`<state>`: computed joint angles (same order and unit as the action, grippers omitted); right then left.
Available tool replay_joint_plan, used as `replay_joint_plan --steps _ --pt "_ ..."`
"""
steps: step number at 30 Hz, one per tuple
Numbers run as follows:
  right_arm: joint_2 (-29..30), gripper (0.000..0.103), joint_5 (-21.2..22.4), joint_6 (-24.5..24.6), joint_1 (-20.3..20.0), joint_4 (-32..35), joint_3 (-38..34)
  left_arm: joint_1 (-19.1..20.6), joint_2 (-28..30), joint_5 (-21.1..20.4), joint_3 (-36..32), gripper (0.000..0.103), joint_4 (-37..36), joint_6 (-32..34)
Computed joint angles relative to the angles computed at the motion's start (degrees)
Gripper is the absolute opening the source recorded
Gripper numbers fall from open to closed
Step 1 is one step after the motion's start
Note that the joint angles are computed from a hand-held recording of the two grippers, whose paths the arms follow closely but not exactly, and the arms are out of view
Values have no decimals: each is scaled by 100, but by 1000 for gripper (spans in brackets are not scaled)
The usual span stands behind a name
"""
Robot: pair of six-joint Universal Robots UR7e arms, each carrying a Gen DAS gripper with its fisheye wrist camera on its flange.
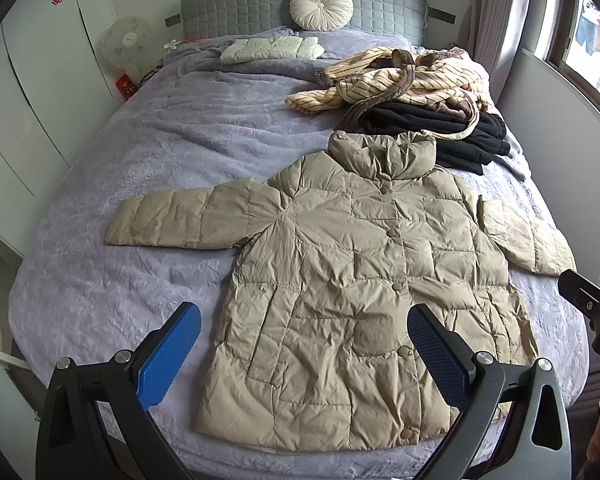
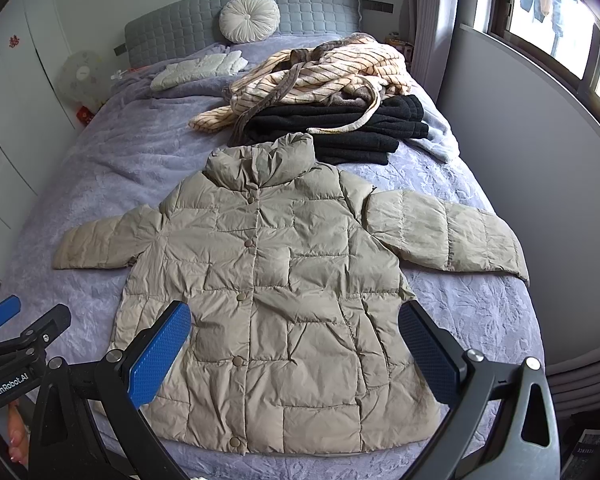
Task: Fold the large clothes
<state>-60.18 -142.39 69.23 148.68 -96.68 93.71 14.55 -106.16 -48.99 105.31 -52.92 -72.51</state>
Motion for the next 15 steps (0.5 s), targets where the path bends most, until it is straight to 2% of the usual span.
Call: replay_joint_plan --steps 15 --pt "9 103 4 -13 -12 -22 3 13 -13 -7 -2 103 -2 16"
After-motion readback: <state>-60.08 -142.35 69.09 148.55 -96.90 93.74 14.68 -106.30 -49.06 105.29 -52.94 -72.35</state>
